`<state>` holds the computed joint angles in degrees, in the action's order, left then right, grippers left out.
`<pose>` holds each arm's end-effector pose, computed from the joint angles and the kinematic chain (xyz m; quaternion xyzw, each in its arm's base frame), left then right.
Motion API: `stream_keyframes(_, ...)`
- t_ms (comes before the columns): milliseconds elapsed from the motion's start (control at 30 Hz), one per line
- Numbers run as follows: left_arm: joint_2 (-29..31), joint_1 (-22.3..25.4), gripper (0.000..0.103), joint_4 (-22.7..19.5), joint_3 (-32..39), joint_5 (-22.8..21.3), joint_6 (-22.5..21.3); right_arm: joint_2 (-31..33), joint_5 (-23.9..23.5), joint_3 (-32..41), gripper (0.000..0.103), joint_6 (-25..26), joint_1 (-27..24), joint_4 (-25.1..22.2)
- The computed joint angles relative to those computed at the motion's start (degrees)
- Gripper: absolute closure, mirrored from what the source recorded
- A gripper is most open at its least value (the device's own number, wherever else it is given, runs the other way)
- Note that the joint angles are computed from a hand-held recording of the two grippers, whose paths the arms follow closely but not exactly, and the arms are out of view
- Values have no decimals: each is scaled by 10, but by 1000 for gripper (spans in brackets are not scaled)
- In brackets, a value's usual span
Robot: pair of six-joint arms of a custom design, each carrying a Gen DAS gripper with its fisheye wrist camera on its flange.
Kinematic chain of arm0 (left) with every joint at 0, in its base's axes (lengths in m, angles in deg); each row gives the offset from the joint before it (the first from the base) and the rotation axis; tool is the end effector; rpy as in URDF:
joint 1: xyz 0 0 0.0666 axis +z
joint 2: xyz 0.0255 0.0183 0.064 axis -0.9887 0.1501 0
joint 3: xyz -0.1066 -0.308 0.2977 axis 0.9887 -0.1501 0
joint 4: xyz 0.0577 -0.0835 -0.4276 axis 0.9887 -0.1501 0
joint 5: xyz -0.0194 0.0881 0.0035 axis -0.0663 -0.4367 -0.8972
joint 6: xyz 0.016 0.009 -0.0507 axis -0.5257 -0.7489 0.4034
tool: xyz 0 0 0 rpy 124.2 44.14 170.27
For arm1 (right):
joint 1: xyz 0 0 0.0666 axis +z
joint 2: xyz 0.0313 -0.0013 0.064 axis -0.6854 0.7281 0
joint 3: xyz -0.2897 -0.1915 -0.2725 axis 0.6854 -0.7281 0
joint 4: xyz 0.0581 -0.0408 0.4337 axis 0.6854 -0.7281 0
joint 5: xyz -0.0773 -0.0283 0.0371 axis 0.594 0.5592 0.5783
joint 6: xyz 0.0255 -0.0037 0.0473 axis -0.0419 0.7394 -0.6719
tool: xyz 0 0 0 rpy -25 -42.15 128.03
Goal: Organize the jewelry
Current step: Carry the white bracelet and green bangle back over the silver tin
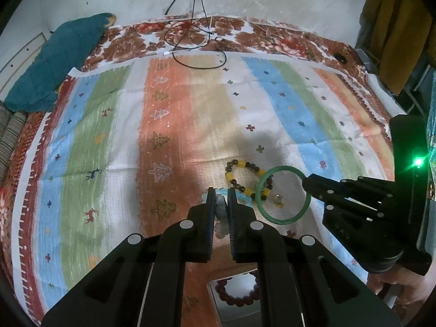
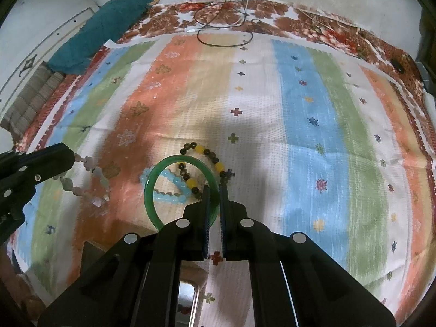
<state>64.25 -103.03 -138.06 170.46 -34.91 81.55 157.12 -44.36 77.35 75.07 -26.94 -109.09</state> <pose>0.5967 -0.2302 0.5045 -0.0937 0.9529 -0.0367 0.2862 0.6789 0.2048 0.4799 -0.2513 0.9370 0.0930 0.2243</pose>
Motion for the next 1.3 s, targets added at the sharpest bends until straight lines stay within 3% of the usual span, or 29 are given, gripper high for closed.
stream_keyframes(1300,-98,-54,96,60,-93,-23,14,-119,-40,-129,96,13,-2,53)
